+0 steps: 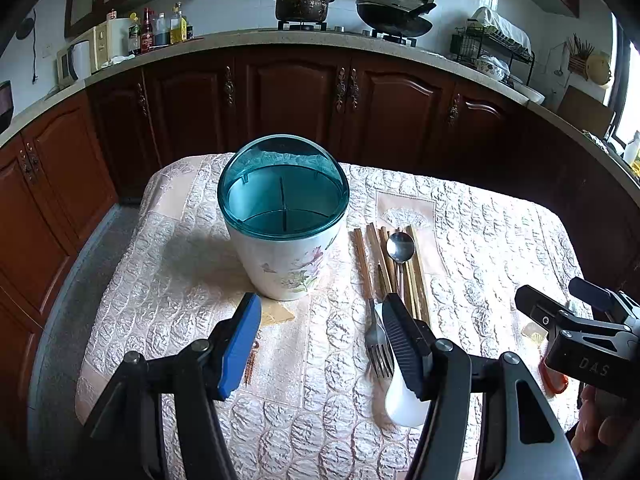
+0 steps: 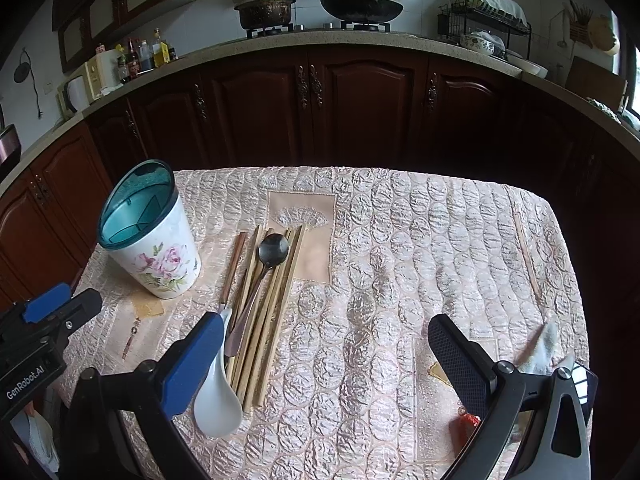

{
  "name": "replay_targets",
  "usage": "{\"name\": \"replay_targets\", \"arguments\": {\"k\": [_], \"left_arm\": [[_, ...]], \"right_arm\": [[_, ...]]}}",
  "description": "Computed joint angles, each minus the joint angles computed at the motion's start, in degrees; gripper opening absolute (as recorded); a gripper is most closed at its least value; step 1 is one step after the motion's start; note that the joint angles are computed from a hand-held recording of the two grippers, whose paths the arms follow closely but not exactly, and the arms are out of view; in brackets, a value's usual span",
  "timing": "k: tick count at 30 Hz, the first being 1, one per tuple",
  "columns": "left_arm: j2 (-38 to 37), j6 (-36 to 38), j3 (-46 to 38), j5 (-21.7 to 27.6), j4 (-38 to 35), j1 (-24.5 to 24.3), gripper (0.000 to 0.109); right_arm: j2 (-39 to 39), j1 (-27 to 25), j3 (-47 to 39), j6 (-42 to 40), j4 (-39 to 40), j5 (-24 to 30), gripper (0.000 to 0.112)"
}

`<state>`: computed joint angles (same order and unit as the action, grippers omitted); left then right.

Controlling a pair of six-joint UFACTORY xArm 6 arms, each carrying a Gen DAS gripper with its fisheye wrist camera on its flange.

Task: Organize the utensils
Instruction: 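Move the left tool toward the white ceramic spoon beside the chopsticks, then close the left tool on the white ceramic spoon while the right tool grasps the metal spoon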

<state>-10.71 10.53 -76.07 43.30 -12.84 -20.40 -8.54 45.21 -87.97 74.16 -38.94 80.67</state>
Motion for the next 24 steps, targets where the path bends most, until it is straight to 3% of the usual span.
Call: {"name": "replay_targets", "arguments": {"k": [24], "left_arm": [[0.7, 0.3, -0.3, 1.2, -0.3, -0.3, 0.064]], "right_arm": [[-0.7, -1.1, 1.5, -0.5, 2.1, -0.5, 0.103]]}}
